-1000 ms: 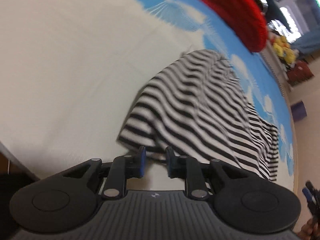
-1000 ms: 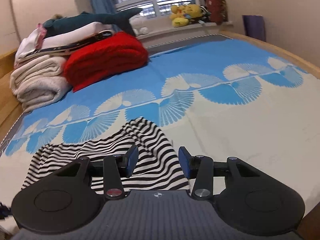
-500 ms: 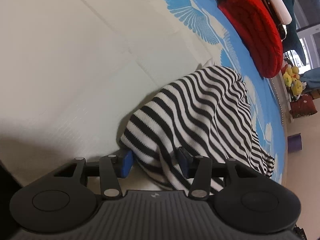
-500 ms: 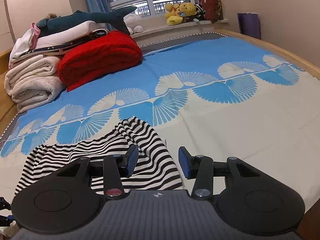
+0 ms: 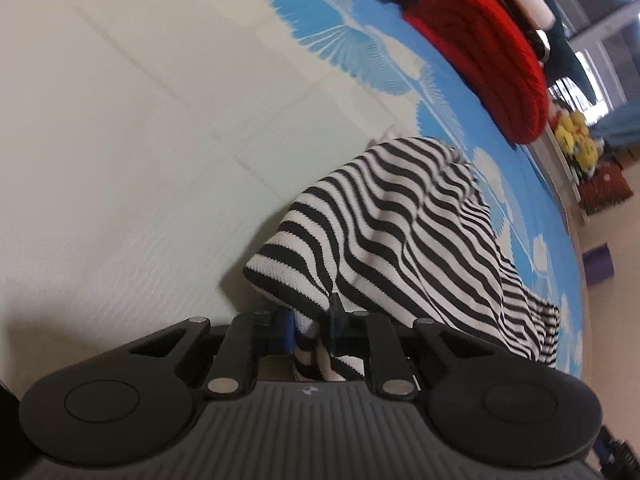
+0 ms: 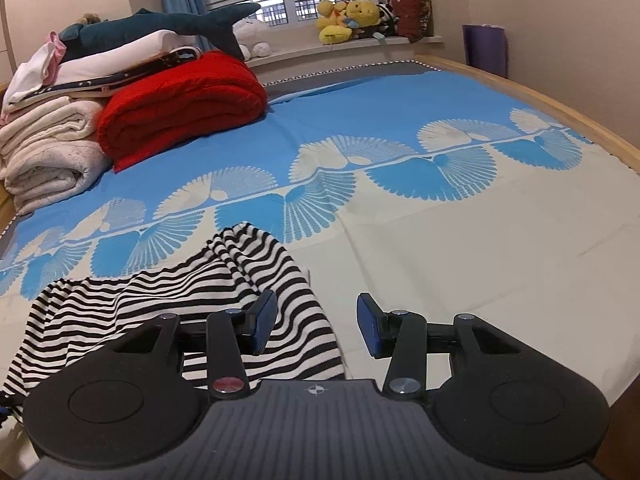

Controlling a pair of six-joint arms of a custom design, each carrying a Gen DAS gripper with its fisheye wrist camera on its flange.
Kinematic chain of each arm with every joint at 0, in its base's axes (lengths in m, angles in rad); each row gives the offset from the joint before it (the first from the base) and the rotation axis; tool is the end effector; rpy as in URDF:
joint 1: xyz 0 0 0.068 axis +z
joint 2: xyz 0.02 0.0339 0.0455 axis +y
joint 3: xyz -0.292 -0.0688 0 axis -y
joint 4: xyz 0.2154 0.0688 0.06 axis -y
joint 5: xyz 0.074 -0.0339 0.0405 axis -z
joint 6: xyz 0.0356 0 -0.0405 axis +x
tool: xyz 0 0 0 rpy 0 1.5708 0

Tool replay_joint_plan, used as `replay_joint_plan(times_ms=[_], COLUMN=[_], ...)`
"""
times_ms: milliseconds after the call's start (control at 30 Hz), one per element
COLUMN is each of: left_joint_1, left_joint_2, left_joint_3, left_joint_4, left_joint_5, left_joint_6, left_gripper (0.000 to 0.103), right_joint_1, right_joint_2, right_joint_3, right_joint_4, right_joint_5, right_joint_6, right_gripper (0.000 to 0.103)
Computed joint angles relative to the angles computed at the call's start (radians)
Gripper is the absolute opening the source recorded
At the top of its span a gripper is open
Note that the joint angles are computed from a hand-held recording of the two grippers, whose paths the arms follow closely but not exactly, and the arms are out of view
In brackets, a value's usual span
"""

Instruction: Fold small clothes

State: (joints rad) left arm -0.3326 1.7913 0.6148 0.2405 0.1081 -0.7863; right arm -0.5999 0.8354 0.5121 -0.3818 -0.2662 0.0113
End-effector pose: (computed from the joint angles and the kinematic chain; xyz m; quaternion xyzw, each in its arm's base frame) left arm 0.2699 -0.0973 0.1345 -0.1969 0.9282 -0.2089 0.2369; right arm 0.1125 -0.0656 0.2483 0.2176 0.8748 -0.0053 0.4328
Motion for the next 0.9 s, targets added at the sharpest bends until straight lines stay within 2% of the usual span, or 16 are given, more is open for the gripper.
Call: replay_joint_plan(times_ms=[233,400,633,767,833,900], left_joint_1=[0.007,0.031,0.004,-0.141,-0.262,-0.367], left_joint_2=[-0.107,-0.196,-0.252,-0.274,-0.279,-0.257], left_joint_3=[-0.019,-0.036,0.04,0.147,0.222,0.302], left_joint_4=[-0.041,-0.12,-0.356,-0.443,-0.44,-0.416], left_joint_5=[-0.013,-0.039,-0.249,-0.389,-0.454,-0.461], left_joint_6=[0.032,0.03,0.098,0.157,0.202,0.224], left_gripper=[0.014,0.013,0.014,0.013,0.013,0.013], right_joint_1=[0.061,0.107,0.054,-0.027,-0.066,-0.114], right_joint_2=[0.017,0.023,0.035,0.046,0.056,0.062], right_joint_3=[0.001,0.003,0.02,0.03,0.035,0.043], right_joint_4=[0.013,0.027,0.023,0.009,0.006,0.003], right_joint_5=[0.062,0.097,0.078,0.024,-0.007,-0.056], right_joint_6=[0.042,0.068,0.073,0.053,0.038,0.019], right_gripper=[0.046,0.046,0.046,0.046,0.046,0.045])
